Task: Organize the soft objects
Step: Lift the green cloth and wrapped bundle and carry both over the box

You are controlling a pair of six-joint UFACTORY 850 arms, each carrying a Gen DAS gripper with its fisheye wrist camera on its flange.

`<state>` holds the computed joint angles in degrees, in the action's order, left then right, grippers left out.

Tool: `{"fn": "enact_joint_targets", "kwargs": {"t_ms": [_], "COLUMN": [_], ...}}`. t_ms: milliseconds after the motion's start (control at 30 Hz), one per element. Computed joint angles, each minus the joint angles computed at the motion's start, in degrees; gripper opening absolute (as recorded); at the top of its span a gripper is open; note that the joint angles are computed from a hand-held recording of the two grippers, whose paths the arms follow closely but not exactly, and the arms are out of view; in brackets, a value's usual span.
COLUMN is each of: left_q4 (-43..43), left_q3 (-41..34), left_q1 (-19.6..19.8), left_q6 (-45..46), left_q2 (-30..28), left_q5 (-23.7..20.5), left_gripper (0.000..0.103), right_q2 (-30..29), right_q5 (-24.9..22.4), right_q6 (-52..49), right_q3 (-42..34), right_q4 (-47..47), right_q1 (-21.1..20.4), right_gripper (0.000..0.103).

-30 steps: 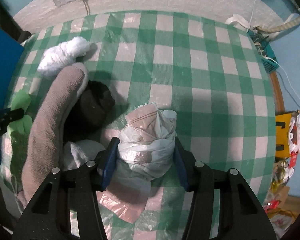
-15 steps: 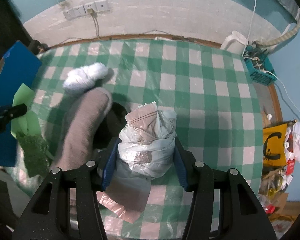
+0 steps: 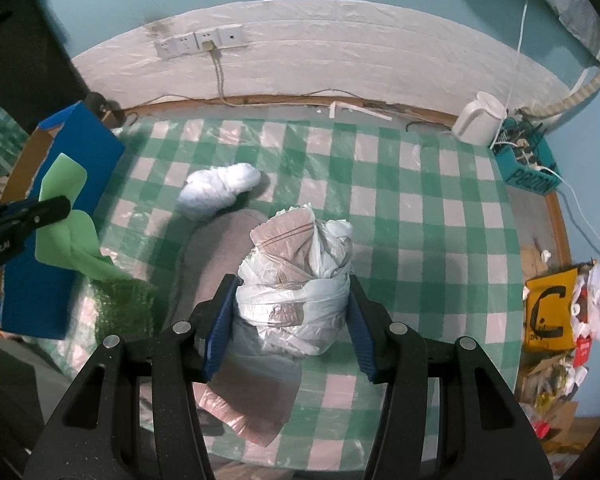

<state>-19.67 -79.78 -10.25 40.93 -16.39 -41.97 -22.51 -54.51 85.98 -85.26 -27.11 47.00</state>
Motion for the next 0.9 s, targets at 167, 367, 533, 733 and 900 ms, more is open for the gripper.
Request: {"fn": "enact_joint_targets", "kwargs": {"t_ms": [167, 367, 533, 733, 900], "left_q4": [-0.37, -1.85, -3.52, -5.94, -7.73], "left_q3": [-0.12, -0.53, -1.54, -3.1, -4.12], "left_q1": [0.73, 2.11, 3.63, 5.94, 8.12], "left_q6": [0.54, 1.7, 2.86, 4.26, 5.38], "left_q2": [1.18, 2.07, 2.44, 2.63, 2.7], "left_q5": [0.65, 0.83, 0.42, -0.4, 0.23], "left_gripper": [0.014, 0.014, 0.014, 0.014, 0.014], "right_q2": [-0.95, -2.78, -5.41, -10.28, -15.83], "right_q5": [-0.65, -1.47, -2.34, -3.81, -5.4], "right_q6": [-0.81, -2.63, -5.12, -9.75, -14.39], "right_q3": [-2.51, -6.32, -11.77, -20.96, -30.6], "right_q4": [-0.6, -0.97, -1.51, -1.22, -0.19], "right_q1": [0.19, 0.46, 0.73, 0.94, 1.07], "right_gripper": [0.052, 0.052, 0.052, 0.052, 0.052]}}
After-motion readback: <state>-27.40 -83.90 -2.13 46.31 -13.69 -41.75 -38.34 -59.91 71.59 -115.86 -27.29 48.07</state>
